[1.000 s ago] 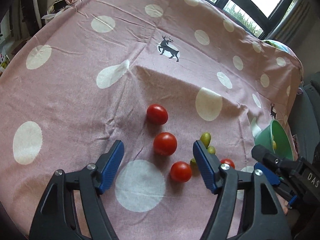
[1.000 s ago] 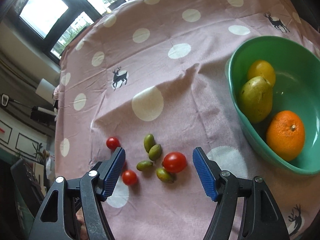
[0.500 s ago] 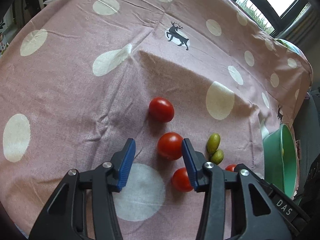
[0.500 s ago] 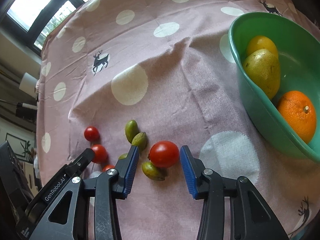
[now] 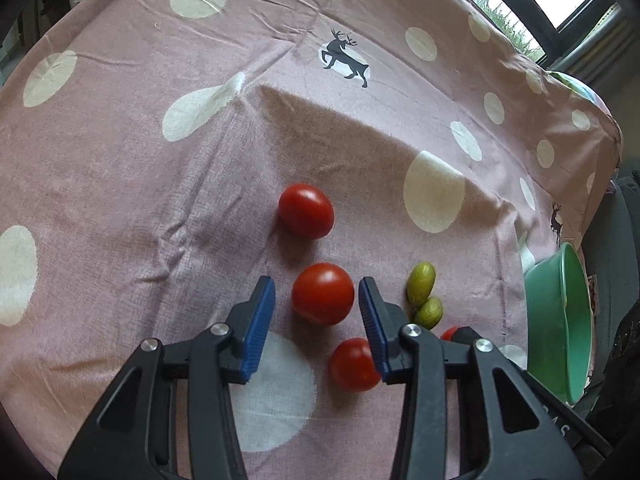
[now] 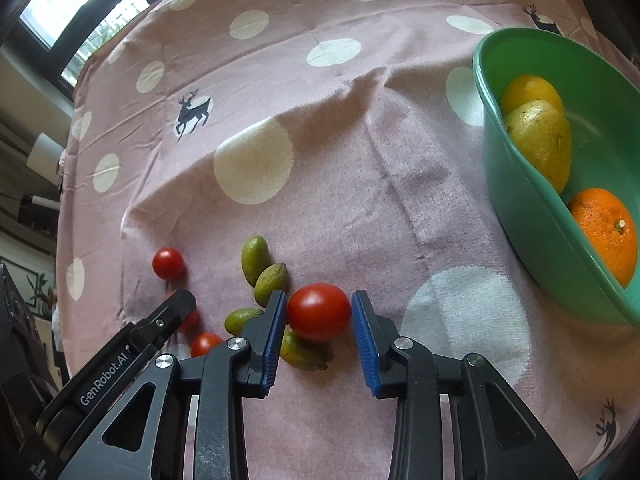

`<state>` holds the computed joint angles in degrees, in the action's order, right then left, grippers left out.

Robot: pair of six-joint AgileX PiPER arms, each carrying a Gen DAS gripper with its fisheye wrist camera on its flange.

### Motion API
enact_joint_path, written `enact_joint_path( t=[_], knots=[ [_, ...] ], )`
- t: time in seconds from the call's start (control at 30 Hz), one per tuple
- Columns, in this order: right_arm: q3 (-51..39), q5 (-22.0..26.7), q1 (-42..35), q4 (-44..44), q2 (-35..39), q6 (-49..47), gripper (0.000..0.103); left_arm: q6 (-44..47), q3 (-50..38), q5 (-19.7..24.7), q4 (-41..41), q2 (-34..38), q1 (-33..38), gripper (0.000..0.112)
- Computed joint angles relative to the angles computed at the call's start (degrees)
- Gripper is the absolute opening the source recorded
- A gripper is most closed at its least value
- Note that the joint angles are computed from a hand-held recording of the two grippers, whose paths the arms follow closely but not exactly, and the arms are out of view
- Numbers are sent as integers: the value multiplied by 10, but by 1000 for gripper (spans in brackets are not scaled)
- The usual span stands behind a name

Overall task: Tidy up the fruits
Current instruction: 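Close the right gripper around a red cherry tomato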

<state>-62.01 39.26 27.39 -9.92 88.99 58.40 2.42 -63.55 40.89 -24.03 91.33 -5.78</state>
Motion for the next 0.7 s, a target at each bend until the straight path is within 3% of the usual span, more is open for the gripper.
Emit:
enact_joint_path(
  t=[0.23,0.57,0.7],
  knots=[
    [-2,-5,-7,36,9,-31,36,1,5,-11,3,-1,-7,32],
    [-4,-5,-2,25,10,-29,34,1,14,-25,8,-10,-12,31],
    [4,-11,-2,16,-4,-18,34,32,22,-25,-27,-25,-5,31]
  ],
)
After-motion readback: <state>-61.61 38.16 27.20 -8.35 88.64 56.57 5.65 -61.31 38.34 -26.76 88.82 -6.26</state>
